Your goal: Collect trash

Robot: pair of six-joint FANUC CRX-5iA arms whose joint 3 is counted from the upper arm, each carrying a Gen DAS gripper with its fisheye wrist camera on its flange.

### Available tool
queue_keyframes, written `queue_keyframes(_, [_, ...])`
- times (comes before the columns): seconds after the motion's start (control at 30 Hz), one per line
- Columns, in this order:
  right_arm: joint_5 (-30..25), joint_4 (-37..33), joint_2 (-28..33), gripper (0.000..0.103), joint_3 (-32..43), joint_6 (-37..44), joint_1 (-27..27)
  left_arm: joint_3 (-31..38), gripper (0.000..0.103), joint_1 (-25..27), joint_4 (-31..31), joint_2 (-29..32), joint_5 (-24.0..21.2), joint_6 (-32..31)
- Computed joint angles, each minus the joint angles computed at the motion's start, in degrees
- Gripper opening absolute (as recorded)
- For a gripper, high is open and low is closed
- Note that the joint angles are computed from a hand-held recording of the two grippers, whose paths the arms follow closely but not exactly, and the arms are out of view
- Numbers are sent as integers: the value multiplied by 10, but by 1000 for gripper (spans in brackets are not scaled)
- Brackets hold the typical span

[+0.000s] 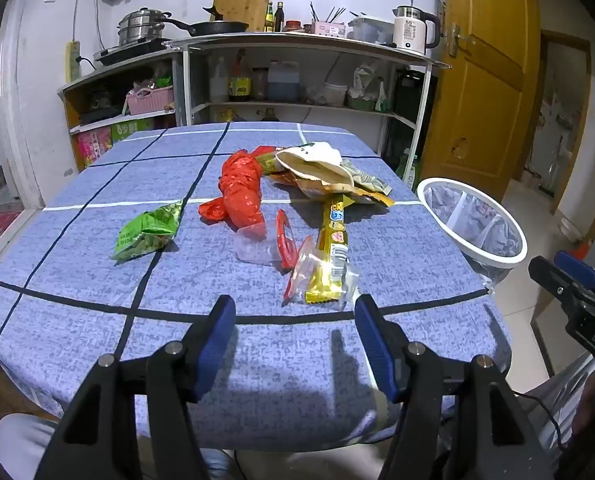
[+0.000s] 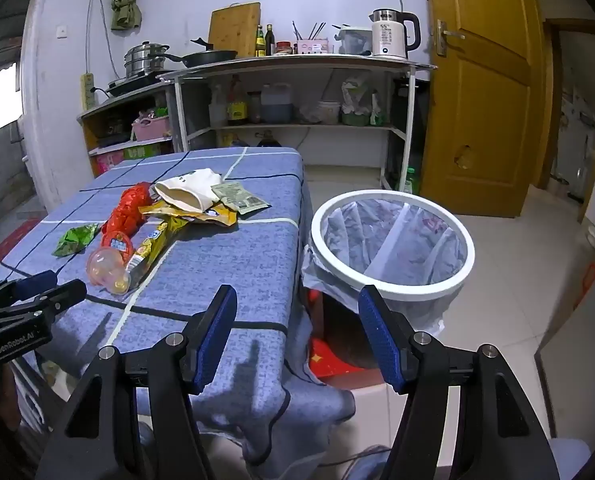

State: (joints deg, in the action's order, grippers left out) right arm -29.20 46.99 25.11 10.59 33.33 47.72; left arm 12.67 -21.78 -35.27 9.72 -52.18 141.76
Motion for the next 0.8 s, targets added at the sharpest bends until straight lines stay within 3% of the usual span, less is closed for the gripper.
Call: queue_keyframes(0.8, [-18, -22, 6, 64, 15, 18, 7, 2, 64, 1, 3, -3, -8, -6])
